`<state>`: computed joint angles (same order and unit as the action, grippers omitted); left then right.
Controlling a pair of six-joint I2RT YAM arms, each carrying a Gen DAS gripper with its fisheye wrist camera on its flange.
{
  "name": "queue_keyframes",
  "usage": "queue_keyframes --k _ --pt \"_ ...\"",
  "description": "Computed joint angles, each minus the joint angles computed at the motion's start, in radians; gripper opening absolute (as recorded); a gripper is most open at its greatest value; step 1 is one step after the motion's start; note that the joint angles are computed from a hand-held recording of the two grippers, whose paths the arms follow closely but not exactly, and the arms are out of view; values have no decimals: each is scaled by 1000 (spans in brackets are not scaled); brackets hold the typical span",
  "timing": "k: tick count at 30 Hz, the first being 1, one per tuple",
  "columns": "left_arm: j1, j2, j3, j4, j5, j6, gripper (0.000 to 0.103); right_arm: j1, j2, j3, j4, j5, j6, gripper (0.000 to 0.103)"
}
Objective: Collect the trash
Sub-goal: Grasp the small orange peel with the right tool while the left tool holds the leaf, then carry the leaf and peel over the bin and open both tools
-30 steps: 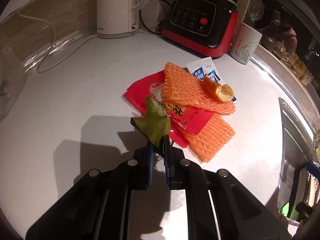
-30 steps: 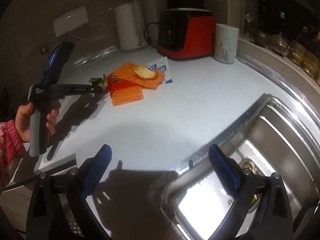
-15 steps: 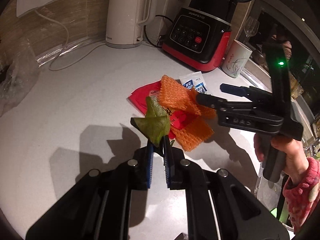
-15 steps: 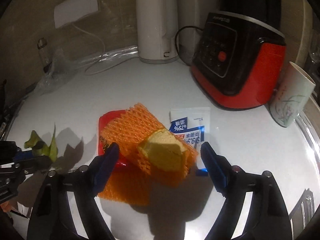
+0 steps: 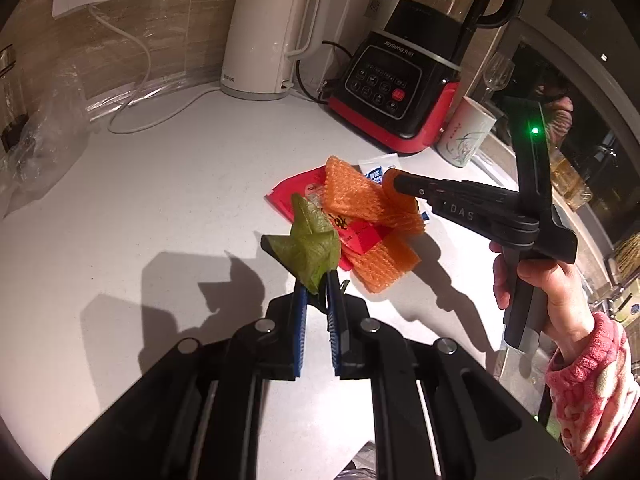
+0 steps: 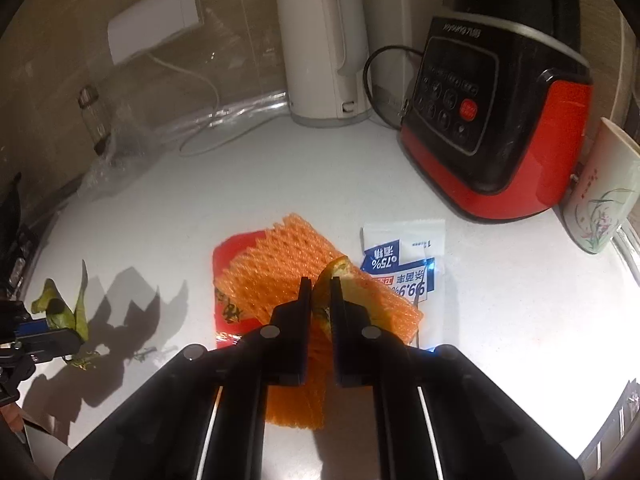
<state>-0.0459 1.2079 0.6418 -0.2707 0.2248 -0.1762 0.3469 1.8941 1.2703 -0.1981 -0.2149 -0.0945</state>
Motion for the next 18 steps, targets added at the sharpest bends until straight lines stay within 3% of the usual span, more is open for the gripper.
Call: queue_keyframes --k 10,14,18 --pt "2 -236 -15 -149 49 64 10 22 -437 -348 39 19 103 10" --pt "-44 -374 -49 -240 43 76 10 86 -716 -532 -41 67 178 10" --pt "-127 -532 -96 -360 30 55 10 309 -1020 -693 -212 224 344 10"
